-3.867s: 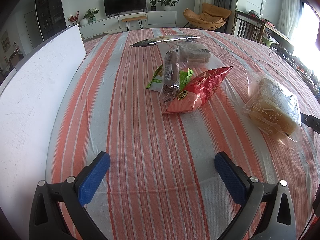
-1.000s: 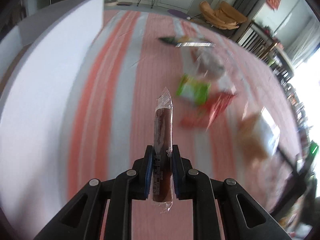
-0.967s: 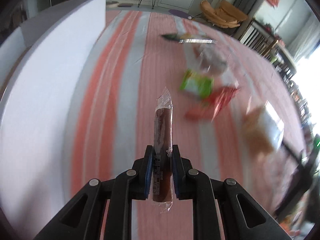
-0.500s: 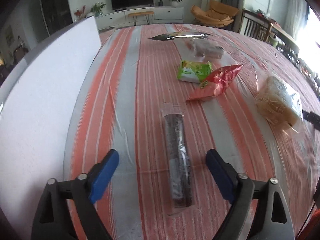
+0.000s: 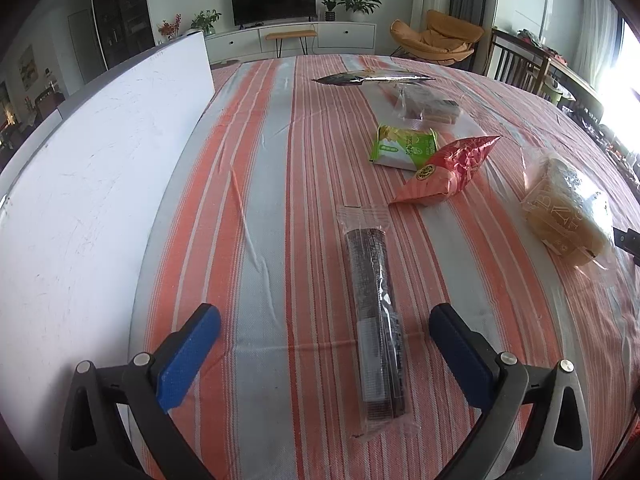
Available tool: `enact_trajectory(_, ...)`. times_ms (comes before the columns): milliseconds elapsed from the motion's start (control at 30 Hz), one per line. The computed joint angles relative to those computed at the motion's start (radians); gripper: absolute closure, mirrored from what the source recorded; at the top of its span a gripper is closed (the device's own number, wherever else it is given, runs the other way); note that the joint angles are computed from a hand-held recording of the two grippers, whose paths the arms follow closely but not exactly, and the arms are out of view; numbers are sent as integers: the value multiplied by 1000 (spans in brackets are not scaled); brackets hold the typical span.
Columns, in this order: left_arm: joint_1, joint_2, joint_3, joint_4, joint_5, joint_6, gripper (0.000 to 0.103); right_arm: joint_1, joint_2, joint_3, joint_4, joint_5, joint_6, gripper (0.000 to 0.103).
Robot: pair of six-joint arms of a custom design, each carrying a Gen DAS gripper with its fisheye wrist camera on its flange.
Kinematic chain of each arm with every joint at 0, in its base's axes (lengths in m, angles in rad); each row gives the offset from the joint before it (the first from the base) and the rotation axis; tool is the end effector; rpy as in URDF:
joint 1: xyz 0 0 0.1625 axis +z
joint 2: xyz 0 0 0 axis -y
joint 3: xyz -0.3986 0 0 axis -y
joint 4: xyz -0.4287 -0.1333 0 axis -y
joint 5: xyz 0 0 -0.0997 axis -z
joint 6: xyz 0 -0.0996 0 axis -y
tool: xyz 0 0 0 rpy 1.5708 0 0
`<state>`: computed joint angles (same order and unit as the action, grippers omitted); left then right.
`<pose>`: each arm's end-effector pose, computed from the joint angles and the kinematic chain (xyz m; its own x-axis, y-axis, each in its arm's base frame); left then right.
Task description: Organize snacks
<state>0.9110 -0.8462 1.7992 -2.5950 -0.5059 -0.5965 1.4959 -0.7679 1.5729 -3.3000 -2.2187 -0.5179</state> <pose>-0.2031 -0.6214 0.0705 -0.6918 -0.2377 -0.6819 0.2693 0.7912 -0.5490 0.0201 -0.7108 0.1621 -0.6818 0.1718 0.7110 -0.3366 0.7893 -0.5135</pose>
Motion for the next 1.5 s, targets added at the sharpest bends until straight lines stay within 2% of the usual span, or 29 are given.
enact_trajectory(133, 1, -17, 1, 35, -32, -7, 0, 1, 2, -1, -1, -2, -1, 7)
enact_trajectory(233, 4, -39, -15, 140, -86, -14, 0, 4, 7, -6, -1, -13, 13, 7)
enact_trajectory(300, 4, -49, -16, 169, -106, -13, 3, 3, -31, -6, 139, 10, 28, 8)
enact_trajectory(367, 0, -57, -7, 167, -106, -7, 9, -1, -98, 38, 233, 96, 123, 11)
enact_trajectory(433, -3, -59, 2, 153, -101, -4, 13, 5, -166, 88, 335, 211, 273, 9)
enact_trajectory(500, -7, -56, 11, 114, -94, 25, 22, 28, -184, 83, 463, 285, 359, 9)
enact_trajectory(533, -9, -53, 14, 92, -92, 43, 30, 55, -169, 66, 513, 295, 373, 9)
enact_trajectory(567, -12, -49, 15, 68, -90, 62, 39, 84, -144, 47, 520, 263, 371, 9)
enact_trajectory(600, -16, -46, 17, 53, -87, 75, 46, 125, -95, 16, 486, 189, 359, 9)
enact_trajectory(633, -17, -46, 20, 40, -88, 85, 57, 152, -47, -14, 444, 125, 357, 9)
enact_trajectory(667, -19, -45, 22, 29, -86, 94, 68, 165, -13, -39, 424, 93, 363, 9)
enact_trajectory(700, -21, -44, 26, 13, -84, 97, 73, 177, 32, -81, 421, 59, 381, 9)
enact_trajectory(733, -22, -46, 29, 9, -81, 90, 82, 185, 81, -134, 460, 20, 409, 9)
enact_trajectory(800, -20, -59, 41, 3, -92, 70, 86, 189, 145, -205, 541, -54, 434, 9)
enact_trajectory(833, -18, -74, 53, -8, -113, 57, 86, 182, 153, -203, 533, -58, 430, 11)
enact_trajectory(900, -17, -107, 85, -43, -149, 40, 86, 159, 100, -126, 447, 20, 428, 16)
enact_trajectory(967, -22, -141, 122, -93, -183, 28, 86, 153, 54, -72, 409, 40, 386, 26)
enact_trajectory(1000, -26, -160, 142, -120, -209, 23, 86, 144, 5, -17, 377, 88, 342, 26)
enact_trajectory(1100, -52, -212, 189, -199, -285, 33, 86, 149, -91, 90, 324, 143, 244, 27)
enact_trajectory(1200, -93, -273, 230, -253, -336, 42, 86, 186, -164, 178, 278, 203, 133, 27)
enact_trajectory(1267, -125, -329, 261, -281, -346, 43, 86, 213, -177, 193, 279, 249, 110, 27)
enact_trajectory(1367, -178, -427, 309, -310, -281, 49, 86, 270, -199, 205, 334, 369, 120, 26)
enact_trajectory(1433, -214, -504, 348, -298, -194, 37, 86, 324, -184, 187, 392, 453, 116, 26)
enact_trajectory(1500, -249, -611, 399, -219, -73, -28, 86, 376, -159, 163, 466, 547, 108, 26)
